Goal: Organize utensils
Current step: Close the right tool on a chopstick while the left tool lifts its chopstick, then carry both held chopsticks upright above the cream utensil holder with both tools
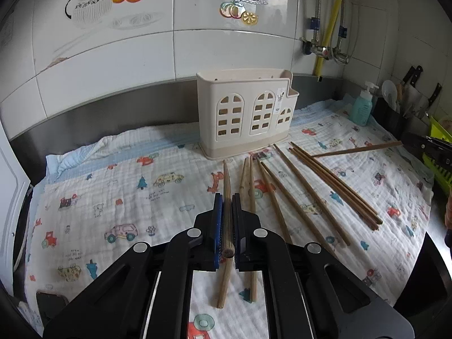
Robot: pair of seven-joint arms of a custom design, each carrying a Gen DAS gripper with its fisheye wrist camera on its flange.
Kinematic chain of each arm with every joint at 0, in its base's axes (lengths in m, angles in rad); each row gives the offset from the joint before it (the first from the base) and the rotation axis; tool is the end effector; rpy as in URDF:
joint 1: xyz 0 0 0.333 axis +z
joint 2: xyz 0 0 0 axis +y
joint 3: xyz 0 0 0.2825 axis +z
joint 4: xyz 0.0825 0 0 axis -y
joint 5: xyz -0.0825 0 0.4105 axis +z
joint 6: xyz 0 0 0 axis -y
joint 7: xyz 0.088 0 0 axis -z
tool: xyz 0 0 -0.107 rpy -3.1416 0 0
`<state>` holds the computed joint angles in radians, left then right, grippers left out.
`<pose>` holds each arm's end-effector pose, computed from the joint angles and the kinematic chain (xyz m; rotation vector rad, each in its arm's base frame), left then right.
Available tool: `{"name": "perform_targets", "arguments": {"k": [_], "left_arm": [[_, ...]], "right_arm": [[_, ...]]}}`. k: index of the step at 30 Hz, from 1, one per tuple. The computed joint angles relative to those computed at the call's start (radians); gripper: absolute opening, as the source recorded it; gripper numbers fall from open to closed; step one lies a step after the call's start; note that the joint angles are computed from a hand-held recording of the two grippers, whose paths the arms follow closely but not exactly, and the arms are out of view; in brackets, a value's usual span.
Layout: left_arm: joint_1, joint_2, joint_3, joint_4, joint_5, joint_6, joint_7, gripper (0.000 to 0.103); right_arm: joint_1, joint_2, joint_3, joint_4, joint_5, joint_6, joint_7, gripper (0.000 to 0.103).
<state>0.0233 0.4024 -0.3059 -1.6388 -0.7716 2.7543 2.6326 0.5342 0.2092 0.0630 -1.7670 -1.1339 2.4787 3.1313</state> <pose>0.7057 -0.1465 0.4225 -1.1249 2.2820 -1.1416 0.5594 0.3812 0.4532 -1.4588 1.7967 -0.8945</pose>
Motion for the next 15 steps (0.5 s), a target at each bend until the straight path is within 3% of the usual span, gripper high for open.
{"name": "perform_targets", "arguments": {"k": [9, 15], "left_arm": [[-0.009, 0.010, -0.002, 0.066, 0.009, -0.025, -0.011, 0.005], [-0.019, 0.034, 0.007, 0.159, 0.051, -0.090, -0.056, 0.005]], "right_arm": [[-0.018, 0.029, -0.016, 0.116, 0.054, 0.023, -0.154, 0.006], [-0.036, 0.055, -0.034, 0.239, 0.128, 0.029, -0.314, 0.006]]}}
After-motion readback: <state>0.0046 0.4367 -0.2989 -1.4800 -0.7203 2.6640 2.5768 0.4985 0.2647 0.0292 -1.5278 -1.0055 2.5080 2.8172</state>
